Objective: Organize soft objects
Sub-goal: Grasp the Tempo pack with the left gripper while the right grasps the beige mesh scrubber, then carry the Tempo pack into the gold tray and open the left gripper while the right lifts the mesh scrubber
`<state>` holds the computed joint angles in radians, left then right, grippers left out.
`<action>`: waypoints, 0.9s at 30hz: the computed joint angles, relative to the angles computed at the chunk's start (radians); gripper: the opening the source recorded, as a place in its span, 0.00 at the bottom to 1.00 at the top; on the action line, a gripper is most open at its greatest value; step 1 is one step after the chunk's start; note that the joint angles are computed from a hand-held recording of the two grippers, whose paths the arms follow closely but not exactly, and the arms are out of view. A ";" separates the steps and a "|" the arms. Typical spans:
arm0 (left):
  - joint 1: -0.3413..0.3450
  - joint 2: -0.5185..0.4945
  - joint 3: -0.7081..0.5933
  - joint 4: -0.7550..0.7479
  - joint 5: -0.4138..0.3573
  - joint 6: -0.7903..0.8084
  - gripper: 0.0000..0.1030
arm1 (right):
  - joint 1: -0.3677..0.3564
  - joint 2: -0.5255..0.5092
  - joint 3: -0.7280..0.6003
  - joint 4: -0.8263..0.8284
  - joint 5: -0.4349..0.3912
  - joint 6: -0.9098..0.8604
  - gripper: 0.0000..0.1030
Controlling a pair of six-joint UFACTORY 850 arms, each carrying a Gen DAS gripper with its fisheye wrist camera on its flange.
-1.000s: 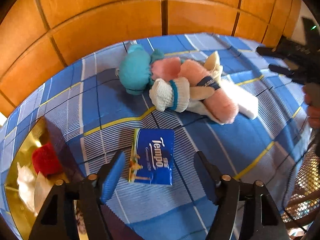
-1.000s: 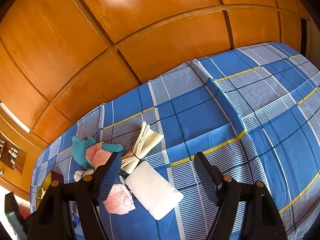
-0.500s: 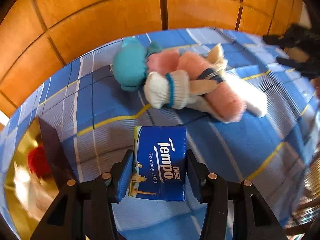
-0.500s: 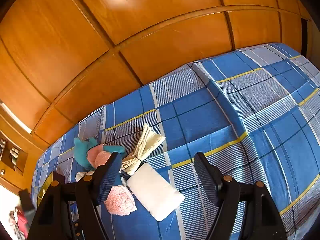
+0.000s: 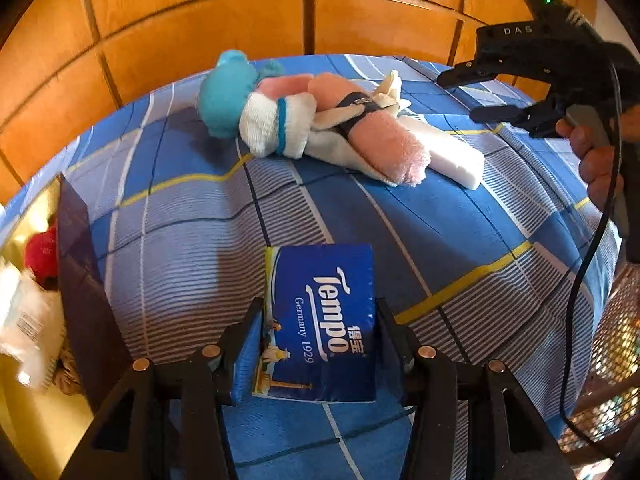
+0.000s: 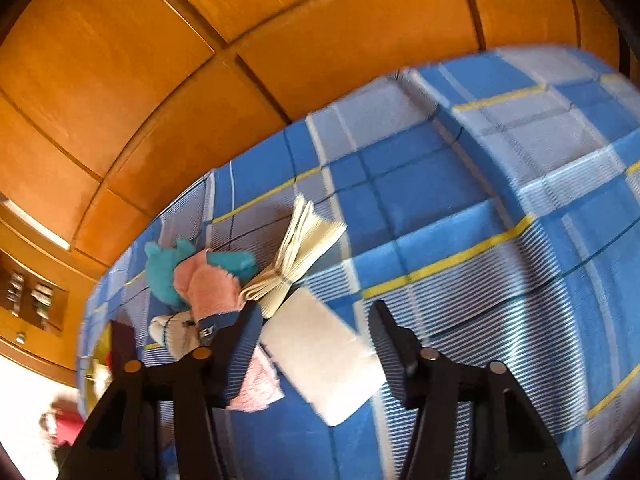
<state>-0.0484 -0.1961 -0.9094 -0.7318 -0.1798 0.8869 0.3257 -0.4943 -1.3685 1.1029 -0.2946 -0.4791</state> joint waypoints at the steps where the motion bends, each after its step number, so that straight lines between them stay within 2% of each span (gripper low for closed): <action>1: 0.004 -0.001 0.000 -0.038 -0.006 0.029 0.51 | -0.003 -0.010 -0.008 0.016 -0.017 -0.002 0.53; 7: 0.009 0.000 0.002 -0.088 -0.010 0.068 0.51 | -0.003 -0.078 -0.101 -0.063 -0.058 0.117 0.53; 15: 0.031 -0.003 0.003 -0.182 -0.050 0.134 0.51 | 0.009 -0.256 -0.334 -0.245 -0.165 0.391 0.53; 16: 0.031 -0.003 0.003 -0.184 -0.049 0.136 0.51 | 0.012 -0.268 -0.350 -0.261 -0.169 0.415 0.49; 17: 0.029 -0.003 0.004 -0.183 -0.045 0.137 0.51 | 0.017 -0.272 -0.355 -0.285 -0.153 0.436 0.30; 18: 0.027 -0.002 0.006 -0.186 -0.040 0.142 0.51 | 0.022 -0.274 -0.361 -0.307 -0.139 0.441 0.25; 20: 0.027 0.000 0.009 -0.197 -0.039 0.154 0.51 | 0.021 -0.272 -0.359 -0.271 -0.135 0.404 0.19; 23: 0.027 0.000 0.008 -0.206 -0.040 0.161 0.50 | 0.023 -0.225 -0.313 -0.251 -0.083 0.339 0.18; 26: 0.026 0.003 0.010 -0.196 -0.036 0.156 0.50 | 0.024 -0.162 -0.255 -0.185 -0.054 0.197 0.18; 27: 0.027 0.005 0.010 -0.181 -0.037 0.139 0.50 | 0.022 -0.136 -0.229 -0.120 -0.066 0.096 0.18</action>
